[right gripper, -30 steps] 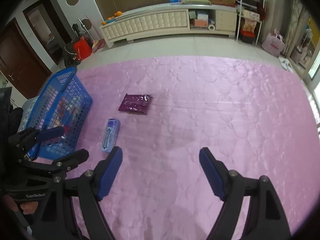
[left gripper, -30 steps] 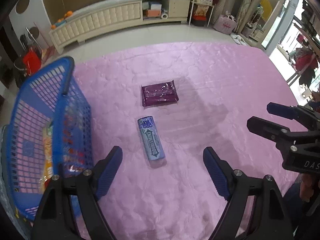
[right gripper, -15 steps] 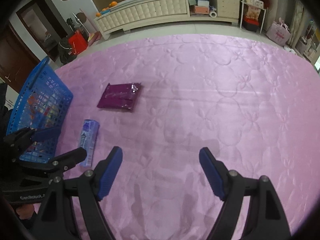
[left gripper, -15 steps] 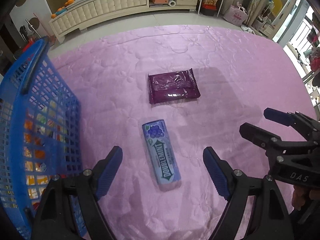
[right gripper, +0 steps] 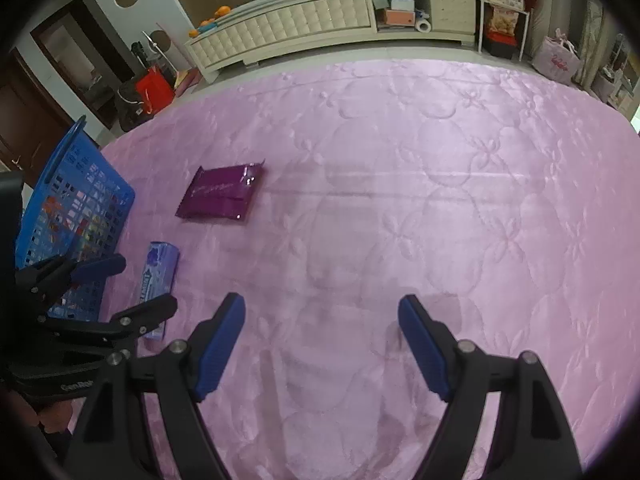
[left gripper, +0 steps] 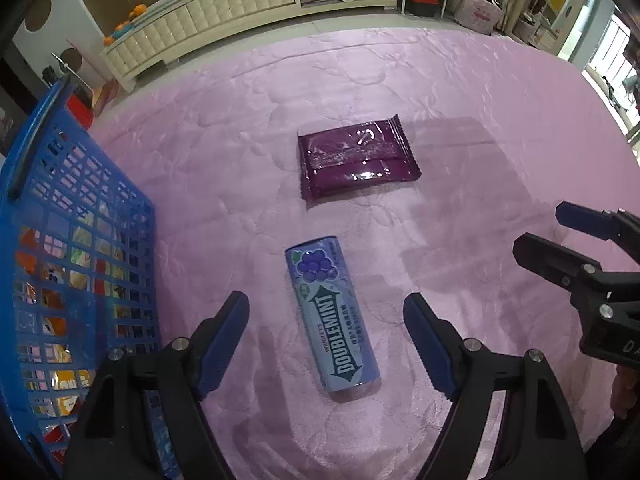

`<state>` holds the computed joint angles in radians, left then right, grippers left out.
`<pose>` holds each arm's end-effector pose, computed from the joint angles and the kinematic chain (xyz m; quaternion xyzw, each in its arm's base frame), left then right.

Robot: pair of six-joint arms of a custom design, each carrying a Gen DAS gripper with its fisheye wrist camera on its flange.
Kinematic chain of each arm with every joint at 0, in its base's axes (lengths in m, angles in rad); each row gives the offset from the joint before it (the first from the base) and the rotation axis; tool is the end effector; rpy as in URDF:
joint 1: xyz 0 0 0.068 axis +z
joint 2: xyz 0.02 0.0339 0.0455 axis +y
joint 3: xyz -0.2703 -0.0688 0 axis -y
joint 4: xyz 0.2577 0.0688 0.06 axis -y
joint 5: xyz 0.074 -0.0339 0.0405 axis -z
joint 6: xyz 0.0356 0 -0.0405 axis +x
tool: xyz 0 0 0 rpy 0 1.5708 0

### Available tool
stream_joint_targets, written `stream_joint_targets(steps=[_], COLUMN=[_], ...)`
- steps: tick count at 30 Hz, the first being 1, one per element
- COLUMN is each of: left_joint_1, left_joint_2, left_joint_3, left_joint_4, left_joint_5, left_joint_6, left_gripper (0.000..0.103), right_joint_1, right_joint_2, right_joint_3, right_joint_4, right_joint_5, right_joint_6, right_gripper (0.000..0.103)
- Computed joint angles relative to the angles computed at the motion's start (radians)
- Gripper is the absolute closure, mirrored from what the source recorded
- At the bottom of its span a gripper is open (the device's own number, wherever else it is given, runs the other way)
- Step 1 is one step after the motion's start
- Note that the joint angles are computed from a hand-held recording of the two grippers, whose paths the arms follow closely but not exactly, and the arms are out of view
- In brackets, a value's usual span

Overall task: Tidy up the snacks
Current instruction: 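Move the left gripper to the blue Doublemint gum box and grasp it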

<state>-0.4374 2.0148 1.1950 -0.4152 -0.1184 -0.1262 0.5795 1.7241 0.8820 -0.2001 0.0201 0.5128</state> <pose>0.3567 -0.1622 0.1069 0.1428 0.9739 0.0096 0.1765 0.2790 0.1817 0.1337 -0.0296 0.9648 0.1274 0.2283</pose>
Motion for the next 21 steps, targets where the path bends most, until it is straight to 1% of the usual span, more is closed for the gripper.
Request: stream_joint_targets(steps=[4,6,8,10,13,15,18,21], left_joint_1=[-0.005,-0.024,-0.019,-0.003,0.009,0.017,0.000,-0.016], left_joint_2=[0.023,0.024,0.028,0.026,0.017,0.018,0.007,-0.017], left_joint_3=[0.015,0.008,0.011,0.012,0.002,0.004,-0.007,-0.029], left_joint_4=[-0.025,-0.016,-0.019,-0.021,-0.010,-0.008,-0.011,-0.007], left_joint_5=[0.019,0.007,0.011,0.050,0.058,0.074,0.055,0.060], left_joint_6=[-0.009,-0.035,-0.043,-0.064,-0.050,-0.041,-0.022,-0.015], left_gripper=[0.038,0.047,0.048,0.051,0.058,0.070,0.071,0.072], right_joint_1=[0.010,0.015,0.020,0.028,0.034,0.037,0.044,0.056], right_joint_2=[0.003,-0.002,-0.007,-0.006,0.000,0.003,0.008,0.013], right_joint_3=[0.001,-0.004,-0.015,-0.018,-0.017,-0.016,-0.016,-0.013], right_joint_4=[0.004,0.007,0.015,0.014,0.015,0.014,0.018,0.024], right_joint_5=[0.008,0.006,0.000,0.004,0.009,0.010,0.007,0.012], right_joint_6=[0.007,0.022,0.023,0.020,0.022,0.029,0.046,0.067], right_gripper=[0.021,0.021,0.021,0.021,0.021,0.021,0.021,0.020])
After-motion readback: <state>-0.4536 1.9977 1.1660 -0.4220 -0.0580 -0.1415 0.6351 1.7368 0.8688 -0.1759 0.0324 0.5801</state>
